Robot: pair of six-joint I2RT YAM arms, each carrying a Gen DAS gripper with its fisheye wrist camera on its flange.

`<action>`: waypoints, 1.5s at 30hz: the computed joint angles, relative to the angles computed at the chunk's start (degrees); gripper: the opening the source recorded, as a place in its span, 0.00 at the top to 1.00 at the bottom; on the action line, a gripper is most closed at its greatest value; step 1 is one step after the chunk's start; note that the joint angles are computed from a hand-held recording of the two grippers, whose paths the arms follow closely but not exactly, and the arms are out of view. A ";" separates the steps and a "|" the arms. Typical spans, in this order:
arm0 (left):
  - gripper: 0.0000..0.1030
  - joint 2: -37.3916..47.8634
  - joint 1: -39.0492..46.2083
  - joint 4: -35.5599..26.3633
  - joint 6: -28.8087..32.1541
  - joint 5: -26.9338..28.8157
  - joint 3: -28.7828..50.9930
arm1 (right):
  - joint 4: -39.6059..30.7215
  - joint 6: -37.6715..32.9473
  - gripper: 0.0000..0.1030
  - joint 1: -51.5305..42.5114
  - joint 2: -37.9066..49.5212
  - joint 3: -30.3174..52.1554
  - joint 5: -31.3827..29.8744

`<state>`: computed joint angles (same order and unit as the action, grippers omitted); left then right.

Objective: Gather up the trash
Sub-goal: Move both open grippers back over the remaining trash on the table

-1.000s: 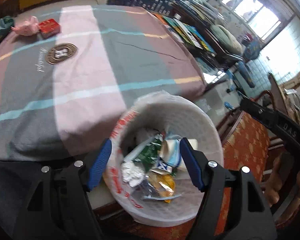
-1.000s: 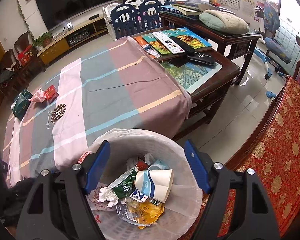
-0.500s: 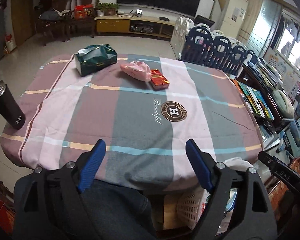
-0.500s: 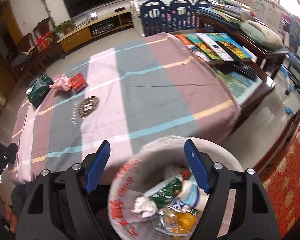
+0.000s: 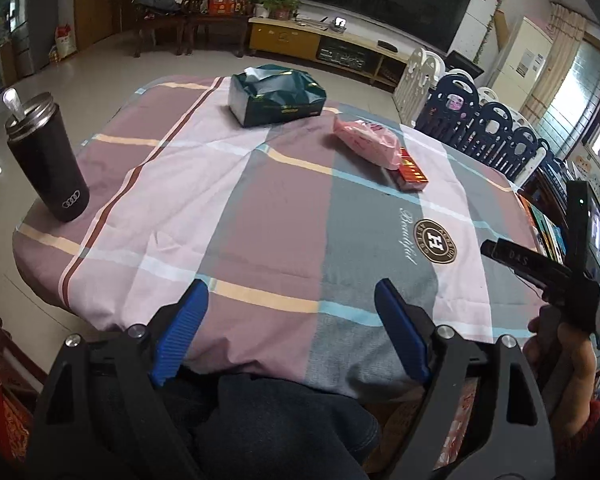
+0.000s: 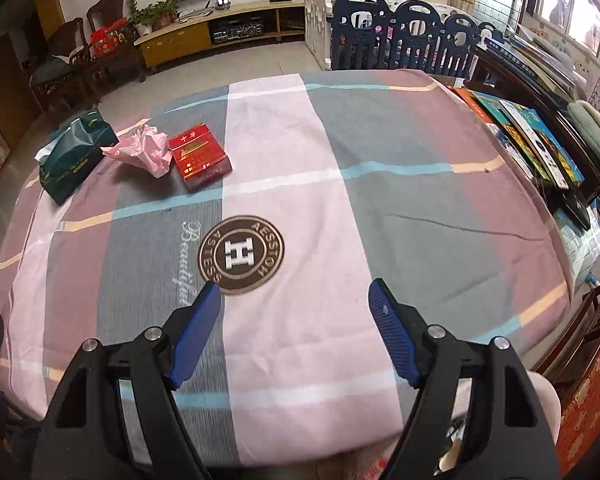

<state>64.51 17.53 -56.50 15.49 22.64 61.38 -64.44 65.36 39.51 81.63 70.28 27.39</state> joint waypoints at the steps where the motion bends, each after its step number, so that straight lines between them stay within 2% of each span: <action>1: 0.17 0.98 0.77 0.96 -0.17 -0.11 -0.39 | 1.90 -2.58 0.27 -2.21 2.19 0.84 0.11; 7: 0.17 5.16 4.28 6.20 -1.96 0.63 -2.01 | 9.25 -16.22 0.27 -11.21 14.86 9.36 1.22; 9: 0.17 5.95 5.04 7.48 -2.37 1.16 -2.45 | 11.55 -19.91 0.27 -13.66 18.54 12.41 -0.22; 14: 0.17 8.26 5.79 8.77 -3.08 1.54 -2.48 | 14.49 -23.43 0.27 -18.54 27.39 20.26 -5.93; 18: 0.17 9.09 5.74 8.77 -3.38 1.47 -2.45 | 13.59 -27.35 0.27 -17.60 34.09 26.65 -5.88; 20: 0.17 9.37 5.46 8.88 -3.58 1.28 -2.55 | 13.76 -29.04 0.27 -16.68 34.97 27.98 -3.58; 24: 0.17 9.37 5.10 9.07 -3.64 0.83 -2.95 | 11.92 -30.74 0.27 -17.07 36.45 30.63 -2.83; 27: 0.17 9.14 4.72 9.50 -3.64 0.45 -3.40 | 11.51 -30.40 0.24 -18.21 35.65 29.53 -2.29; 33: 0.17 9.38 4.29 9.79 -3.44 0.29 -3.81 | 15.69 -30.41 0.20 -21.30 33.23 24.86 -8.44; 35: 0.17 9.63 4.23 10.11 -3.49 0.32 -3.90 | 17.69 -30.02 0.20 -22.28 32.17 22.97 -12.16; 37: 0.17 9.70 4.44 10.39 -3.62 0.50 -3.95 | 19.85 -30.11 0.29 -22.37 30.81 20.85 -14.37; 38: 0.17 9.71 4.56 10.48 -3.67 0.60 -3.97 | 21.13 -30.50 0.42 -22.40 30.12 19.90 -15.60; 39: 0.17 9.79 4.63 10.64 -3.81 0.65 -3.99 | 22.23 -30.69 0.60 -22.36 29.47 19.15 -16.91; 41: 0.17 10.12 4.44 10.87 -3.95 0.45 -4.04 | 22.27 -30.83 0.75 -21.78 29.03 19.46 -18.69; 45: 0.17 10.30 3.66 11.19 -4.05 -0.25 -4.56 | 20.63 -33.58 0.75 -20.15 29.08 20.68 -17.39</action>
